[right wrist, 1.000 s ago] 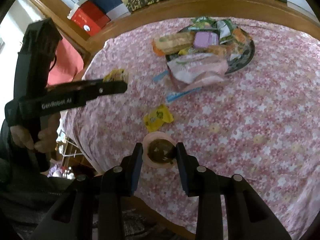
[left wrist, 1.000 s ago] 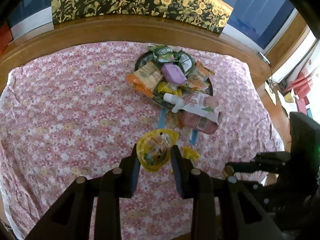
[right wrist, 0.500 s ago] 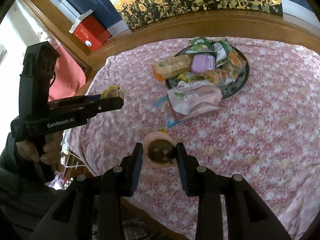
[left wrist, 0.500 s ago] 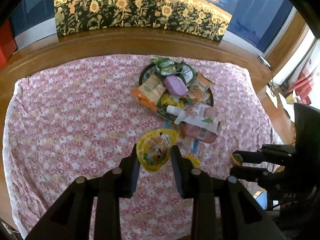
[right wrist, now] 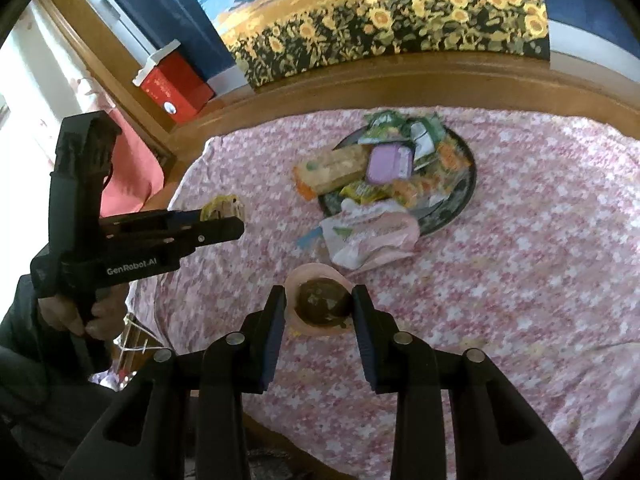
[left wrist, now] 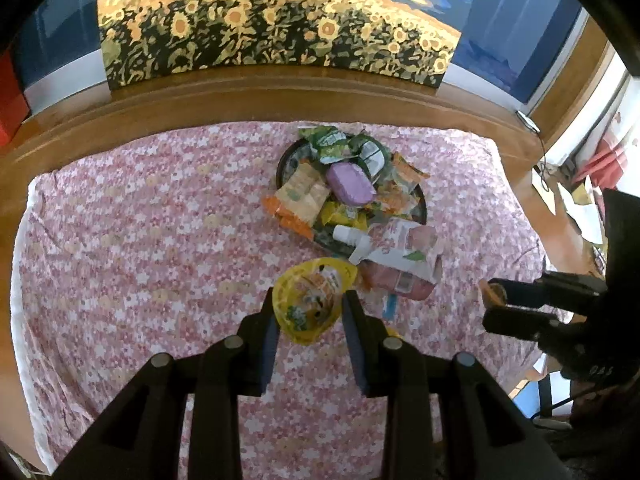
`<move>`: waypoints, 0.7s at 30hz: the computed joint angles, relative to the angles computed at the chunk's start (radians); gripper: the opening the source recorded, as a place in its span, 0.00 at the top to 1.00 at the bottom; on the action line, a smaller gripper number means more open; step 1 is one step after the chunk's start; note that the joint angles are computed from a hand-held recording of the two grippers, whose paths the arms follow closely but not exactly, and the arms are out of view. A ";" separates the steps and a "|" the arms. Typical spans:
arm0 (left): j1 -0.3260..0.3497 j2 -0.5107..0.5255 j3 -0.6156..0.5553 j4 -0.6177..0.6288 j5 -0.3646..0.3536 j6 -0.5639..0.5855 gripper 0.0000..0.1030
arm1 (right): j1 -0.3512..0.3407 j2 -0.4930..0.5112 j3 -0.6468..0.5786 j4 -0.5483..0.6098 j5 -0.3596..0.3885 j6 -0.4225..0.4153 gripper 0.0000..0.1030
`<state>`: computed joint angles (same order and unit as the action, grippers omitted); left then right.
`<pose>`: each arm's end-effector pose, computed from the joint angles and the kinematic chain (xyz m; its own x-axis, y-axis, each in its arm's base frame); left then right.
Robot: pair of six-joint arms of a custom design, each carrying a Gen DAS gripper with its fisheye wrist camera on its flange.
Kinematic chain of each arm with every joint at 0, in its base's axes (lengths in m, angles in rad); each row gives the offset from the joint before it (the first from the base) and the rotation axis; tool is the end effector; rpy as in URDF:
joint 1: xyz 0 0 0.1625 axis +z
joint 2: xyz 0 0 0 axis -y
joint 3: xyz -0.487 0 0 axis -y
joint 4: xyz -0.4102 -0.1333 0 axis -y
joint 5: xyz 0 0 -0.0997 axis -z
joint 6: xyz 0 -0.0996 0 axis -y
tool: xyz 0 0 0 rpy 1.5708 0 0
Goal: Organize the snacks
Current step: 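Carry the yellow package in the left tool while the right tool carries the cup toward the plate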
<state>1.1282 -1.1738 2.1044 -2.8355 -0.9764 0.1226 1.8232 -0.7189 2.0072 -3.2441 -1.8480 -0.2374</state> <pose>-0.0667 -0.5821 0.2374 -0.7716 0.2919 -0.5652 0.5027 0.8242 -0.2608 0.2548 -0.5634 0.0379 -0.8757 -0.3478 0.3348 -0.4500 0.8392 -0.3054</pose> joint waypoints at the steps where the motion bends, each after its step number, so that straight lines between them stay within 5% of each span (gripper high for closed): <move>1: -0.002 0.002 -0.002 -0.002 -0.001 0.007 0.69 | 0.002 -0.003 -0.001 -0.005 -0.001 -0.004 0.67; 21: -0.024 0.080 -0.107 0.013 -0.006 0.062 0.69 | -0.031 0.005 -0.062 -0.023 0.032 -0.050 0.67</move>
